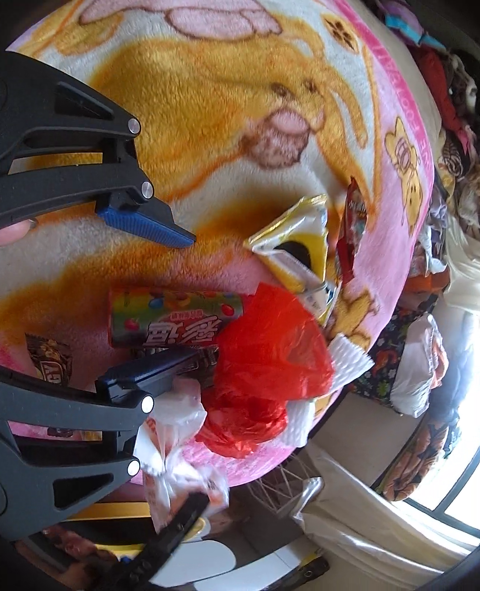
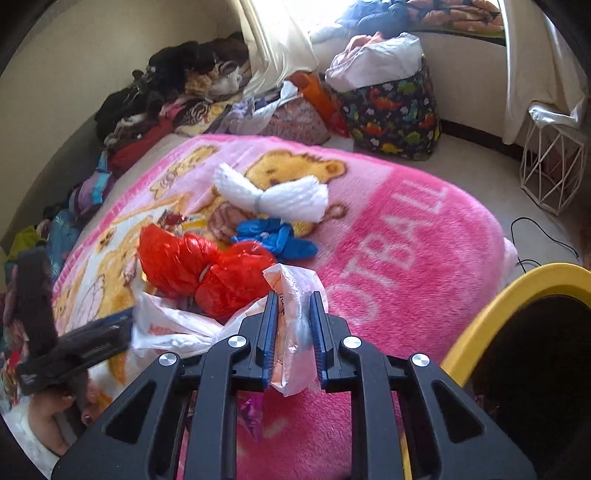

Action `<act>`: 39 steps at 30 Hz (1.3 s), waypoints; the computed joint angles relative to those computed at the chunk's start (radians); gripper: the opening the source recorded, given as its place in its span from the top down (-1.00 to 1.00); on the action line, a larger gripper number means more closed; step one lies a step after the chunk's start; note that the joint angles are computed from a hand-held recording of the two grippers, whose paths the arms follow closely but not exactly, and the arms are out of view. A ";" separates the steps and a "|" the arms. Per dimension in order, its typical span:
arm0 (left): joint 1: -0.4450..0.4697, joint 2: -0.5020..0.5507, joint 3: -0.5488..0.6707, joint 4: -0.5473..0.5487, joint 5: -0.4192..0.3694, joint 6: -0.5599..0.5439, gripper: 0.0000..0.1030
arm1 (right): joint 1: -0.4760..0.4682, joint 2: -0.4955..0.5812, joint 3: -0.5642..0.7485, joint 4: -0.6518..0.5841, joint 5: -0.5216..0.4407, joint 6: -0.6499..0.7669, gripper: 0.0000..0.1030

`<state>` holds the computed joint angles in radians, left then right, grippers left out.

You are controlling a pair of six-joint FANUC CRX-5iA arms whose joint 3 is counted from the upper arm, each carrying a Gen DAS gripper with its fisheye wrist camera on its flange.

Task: Collect trash
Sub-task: 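Grasp the red candy tube with left tool while right tool grasps white bag, then lift the candy tube and white bag and carry both over the yellow bin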

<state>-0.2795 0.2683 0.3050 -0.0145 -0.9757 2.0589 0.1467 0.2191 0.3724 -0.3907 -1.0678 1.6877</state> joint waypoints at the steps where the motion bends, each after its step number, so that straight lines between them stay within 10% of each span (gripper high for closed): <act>1: -0.002 0.003 0.001 0.002 -0.003 -0.002 0.10 | -0.006 -0.008 -0.004 -0.004 0.006 -0.002 0.67; 4: 0.006 0.001 -0.020 0.041 0.012 -0.009 0.53 | -0.020 -0.029 -0.015 -0.014 0.015 -0.001 0.67; 39: -0.111 -0.182 0.074 -0.285 -0.032 0.161 0.55 | -0.074 -0.194 -0.053 -0.159 0.061 0.099 0.68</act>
<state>-0.3909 0.0864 0.3790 -0.2996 -1.0074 2.2195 0.0724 0.0250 0.3198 -0.5494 -1.0064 1.7872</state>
